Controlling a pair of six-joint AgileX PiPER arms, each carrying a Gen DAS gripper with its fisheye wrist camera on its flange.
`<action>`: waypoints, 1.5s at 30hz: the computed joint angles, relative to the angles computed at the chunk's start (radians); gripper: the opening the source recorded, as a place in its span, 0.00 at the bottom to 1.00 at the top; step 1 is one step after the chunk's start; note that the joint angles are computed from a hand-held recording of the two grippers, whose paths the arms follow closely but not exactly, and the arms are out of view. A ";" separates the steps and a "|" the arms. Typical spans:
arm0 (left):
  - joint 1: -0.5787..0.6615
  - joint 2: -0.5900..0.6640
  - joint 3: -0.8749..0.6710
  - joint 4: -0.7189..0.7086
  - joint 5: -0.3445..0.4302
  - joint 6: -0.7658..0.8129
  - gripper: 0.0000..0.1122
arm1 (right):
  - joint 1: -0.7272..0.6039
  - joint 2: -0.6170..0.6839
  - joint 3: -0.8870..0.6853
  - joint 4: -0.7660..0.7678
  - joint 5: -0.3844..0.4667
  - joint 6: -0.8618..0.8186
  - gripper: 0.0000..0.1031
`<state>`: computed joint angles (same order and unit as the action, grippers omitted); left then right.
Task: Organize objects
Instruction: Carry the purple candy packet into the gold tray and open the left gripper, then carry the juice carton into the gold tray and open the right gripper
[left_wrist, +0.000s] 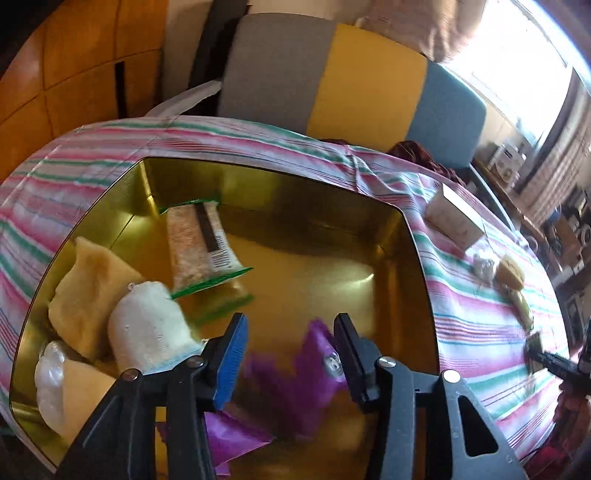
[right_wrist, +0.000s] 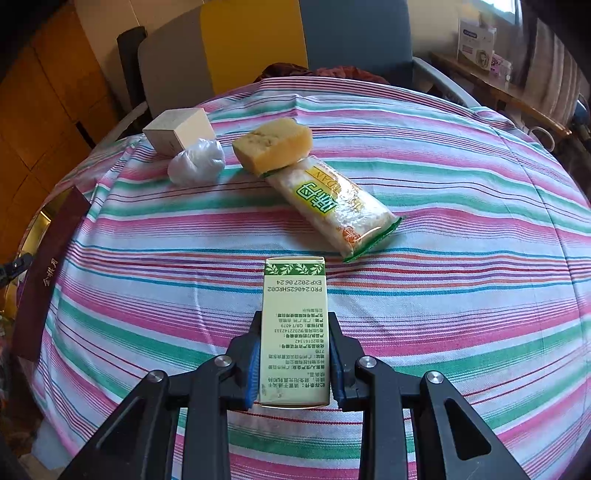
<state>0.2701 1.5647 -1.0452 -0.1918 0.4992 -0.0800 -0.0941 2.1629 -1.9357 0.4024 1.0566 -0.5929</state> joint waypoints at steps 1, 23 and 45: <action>0.005 -0.009 0.010 -0.012 -0.008 0.003 0.43 | 0.001 0.001 0.000 -0.002 0.000 0.000 0.29; -0.097 -0.301 0.286 -0.146 -0.171 0.147 0.52 | 0.027 -0.125 0.143 0.100 -0.085 -0.129 0.29; 0.090 -0.433 0.354 -0.432 -0.068 0.483 0.52 | 0.517 -0.395 0.367 -0.120 -0.227 0.134 0.29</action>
<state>0.3596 1.1314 -0.6915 -0.6242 0.4310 0.4027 0.4232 1.7681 -1.5684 0.2826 0.8300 -0.4587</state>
